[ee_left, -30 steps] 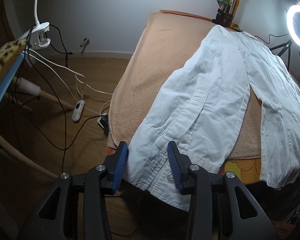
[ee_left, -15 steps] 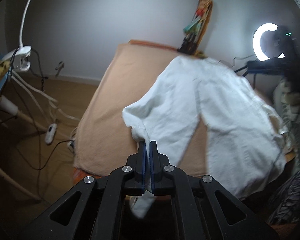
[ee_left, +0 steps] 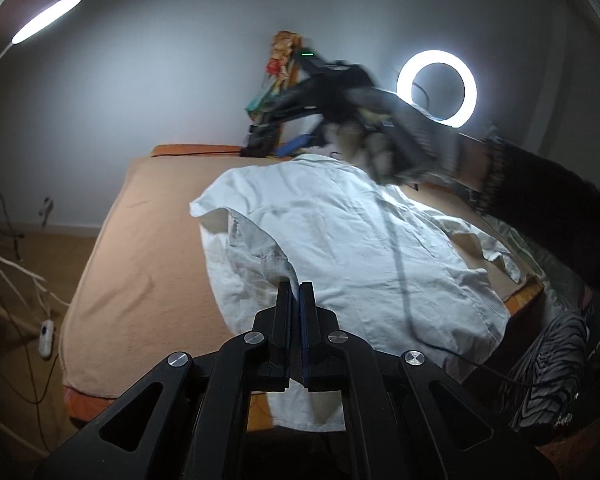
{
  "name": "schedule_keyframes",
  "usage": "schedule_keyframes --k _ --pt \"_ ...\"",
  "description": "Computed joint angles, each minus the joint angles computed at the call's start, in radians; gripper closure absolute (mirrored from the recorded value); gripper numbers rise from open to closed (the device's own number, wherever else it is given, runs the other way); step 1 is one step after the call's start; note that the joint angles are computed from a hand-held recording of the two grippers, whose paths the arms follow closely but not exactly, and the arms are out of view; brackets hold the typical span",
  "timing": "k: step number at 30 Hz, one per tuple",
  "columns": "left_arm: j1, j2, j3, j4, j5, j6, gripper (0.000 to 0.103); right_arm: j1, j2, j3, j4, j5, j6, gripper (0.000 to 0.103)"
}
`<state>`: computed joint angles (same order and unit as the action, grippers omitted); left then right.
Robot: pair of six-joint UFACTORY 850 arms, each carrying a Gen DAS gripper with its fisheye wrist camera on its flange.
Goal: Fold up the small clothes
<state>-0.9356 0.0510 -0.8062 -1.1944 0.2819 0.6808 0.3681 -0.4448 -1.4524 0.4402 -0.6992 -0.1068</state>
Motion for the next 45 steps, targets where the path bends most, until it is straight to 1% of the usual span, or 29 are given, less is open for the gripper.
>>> schedule_keyframes --k 4,8,10,11,12,13,14,15,17,18,19,21,23,28,29,30,31,32,33,34,36,37,38,39,42,44,45 --pt "-0.009 -0.005 0.001 0.099 -0.032 -0.067 0.101 0.021 -0.099 -0.075 0.004 -0.019 0.005 0.04" --pt "-0.027 -0.032 -0.018 0.049 -0.056 0.042 0.101 0.029 -0.162 -0.116 -0.031 -0.023 0.053 0.041" --pt "-0.032 -0.04 -0.024 0.056 -0.078 0.059 0.101 0.024 -0.181 -0.127 -0.04 -0.015 0.067 0.043" --pt "-0.032 -0.041 -0.026 0.05 -0.092 0.078 0.101 0.018 -0.186 -0.126 -0.027 -0.008 0.065 0.043" --pt "-0.037 -0.048 -0.031 0.007 -0.1 0.14 0.101 0.011 -0.193 -0.127 0.0 -0.008 0.052 0.044" --pt "-0.044 -0.059 -0.04 -0.058 -0.102 0.221 0.101 0.005 -0.199 -0.129 0.02 -0.01 0.041 0.048" --pt "-0.047 -0.063 -0.045 -0.11 -0.113 0.29 0.101 0.002 -0.2 -0.127 0.02 -0.004 0.042 0.056" --pt "-0.05 -0.068 -0.049 -0.13 -0.121 0.318 0.101 0.003 -0.2 -0.126 -0.005 0.0 0.059 0.061" --pt "-0.052 -0.072 -0.051 -0.204 -0.138 0.405 0.101 0.005 -0.197 -0.129 -0.059 -0.002 0.089 0.084" --pt "-0.054 -0.072 -0.05 -0.249 -0.14 0.457 0.101 0.005 -0.188 -0.123 -0.079 0.003 0.092 0.09" --pt "-0.055 -0.074 -0.051 -0.284 -0.144 0.498 0.101 0.004 -0.179 -0.118 -0.098 0.008 0.088 0.099" --pt "-0.055 -0.073 -0.05 -0.332 -0.153 0.557 0.101 -0.004 -0.145 -0.088 -0.13 0.03 0.08 0.103" --pt "-0.063 -0.08 -0.055 -0.405 -0.151 0.648 0.101 -0.021 -0.11 -0.051 -0.138 0.056 0.077 0.103" --pt "-0.084 -0.105 -0.079 -0.64 -0.147 0.911 0.1 -0.049 -0.083 0.019 -0.206 0.067 0.119 0.103" --pt "-0.088 -0.108 -0.083 -0.707 -0.144 0.981 0.1 -0.05 -0.086 0.024 -0.217 0.061 0.122 0.098" --pt "-0.092 -0.112 -0.089 -0.77 -0.14 1.046 0.096 -0.047 -0.087 0.03 -0.251 0.056 0.143 0.097" --pt "-0.095 -0.116 -0.094 -0.793 -0.138 1.07 0.093 -0.043 -0.084 0.035 -0.295 0.057 0.173 0.093" --pt "-0.099 -0.111 -0.091 -0.78 -0.134 1.052 0.09 -0.037 -0.08 0.04 -0.349 0.057 0.211 0.078" --pt "-0.101 -0.103 -0.084 -0.739 -0.146 1.004 0.09 -0.03 -0.069 0.05 -0.416 0.062 0.26 0.07" --pt "-0.103 -0.098 -0.079 -0.71 -0.158 0.968 0.09 -0.028 -0.054 0.062 -0.454 0.069 0.283 0.066" --pt "-0.115 -0.086 -0.067 -0.596 -0.157 0.838 0.089 -0.033 -0.021 0.082 -0.447 0.074 0.261 0.067" --pt "-0.118 -0.079 -0.061 -0.58 -0.158 0.814 0.088 -0.035 -0.006 0.091 -0.453 0.077 0.259 0.068" --pt "-0.123 -0.073 -0.054 -0.602 -0.149 0.826 0.083 -0.034 0.013 0.102 -0.467 0.079 0.26 0.068" --pt "-0.13 -0.071 -0.05 -0.645 -0.126 0.855 0.081 -0.036 0.037 0.12 -0.467 0.083 0.248 0.068" --pt "-0.116 -0.067 -0.039 -0.847 -0.109 0.988 0.081 -0.04 0.101 0.173 -0.421 0.094 0.196 0.068" --pt "-0.106 -0.066 -0.034 -0.893 -0.083 0.989 0.081 -0.048 0.157 0.224 -0.352 0.103 0.129 0.068" --pt "-0.101 -0.066 -0.032 -0.89 -0.065 0.965 0.08 -0.048 0.181 0.247 -0.321 0.112 0.103 0.068"
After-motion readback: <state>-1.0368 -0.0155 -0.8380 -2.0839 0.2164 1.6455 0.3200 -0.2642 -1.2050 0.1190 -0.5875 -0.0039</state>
